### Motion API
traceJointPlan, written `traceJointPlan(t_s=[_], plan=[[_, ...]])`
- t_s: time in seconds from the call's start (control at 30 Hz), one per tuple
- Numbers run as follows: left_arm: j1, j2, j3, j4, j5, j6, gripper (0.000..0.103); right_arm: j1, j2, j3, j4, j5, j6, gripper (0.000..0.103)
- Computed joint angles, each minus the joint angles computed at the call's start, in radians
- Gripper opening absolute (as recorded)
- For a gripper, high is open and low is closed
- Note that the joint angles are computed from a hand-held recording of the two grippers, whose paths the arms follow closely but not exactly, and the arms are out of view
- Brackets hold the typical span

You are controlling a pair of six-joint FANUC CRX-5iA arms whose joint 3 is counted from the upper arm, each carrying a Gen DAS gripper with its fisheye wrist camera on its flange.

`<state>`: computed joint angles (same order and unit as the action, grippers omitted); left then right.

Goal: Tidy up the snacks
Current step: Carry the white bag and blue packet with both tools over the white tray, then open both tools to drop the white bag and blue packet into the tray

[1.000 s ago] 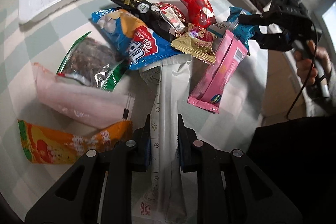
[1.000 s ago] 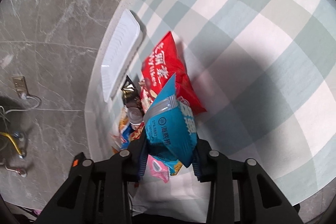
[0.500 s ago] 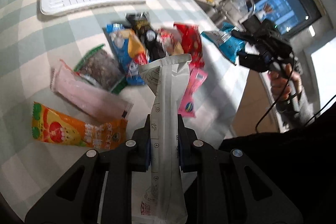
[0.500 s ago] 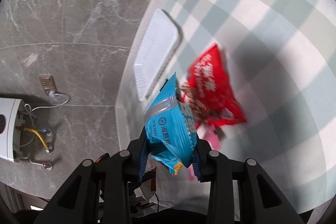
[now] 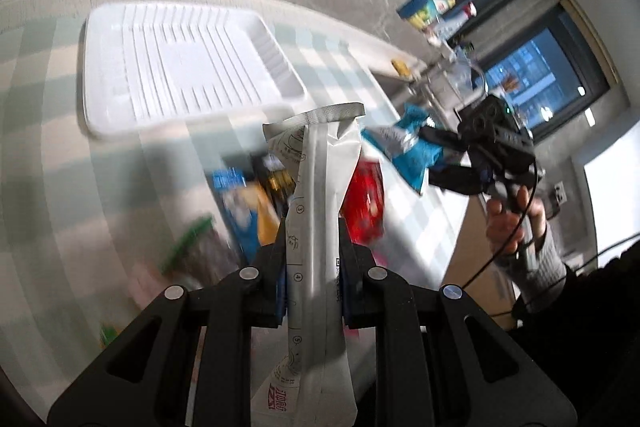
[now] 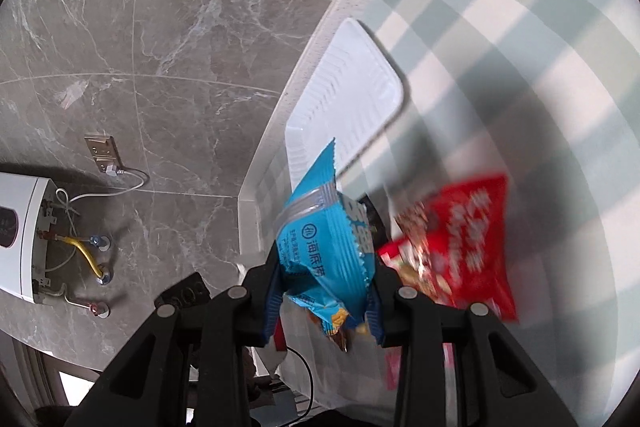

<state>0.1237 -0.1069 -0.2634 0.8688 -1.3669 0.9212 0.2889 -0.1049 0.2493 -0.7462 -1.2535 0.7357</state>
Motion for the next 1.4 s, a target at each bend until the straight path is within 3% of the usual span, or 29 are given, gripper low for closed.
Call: traceJointPlan(t_s=[0.43, 0.73, 1.4], plan=[[0.001, 0.245, 0.232, 0.021, 0.111, 0.130, 0.017, -0.034, 0.270, 0.218, -0.074, -0.038, 0.125, 0.038], [-0.029, 0.415, 0.408, -0.034, 0.176, 0.224, 0.017, -0.030, 0.417, 0.343, -0.084, -0.063, 0.147, 0.038], [-0.051, 0.591, 0.596, -0.177, 0.272, 0.308, 0.017, -0.002, 0.567, 0.462, -0.020, -0.094, 0.148, 0.040]])
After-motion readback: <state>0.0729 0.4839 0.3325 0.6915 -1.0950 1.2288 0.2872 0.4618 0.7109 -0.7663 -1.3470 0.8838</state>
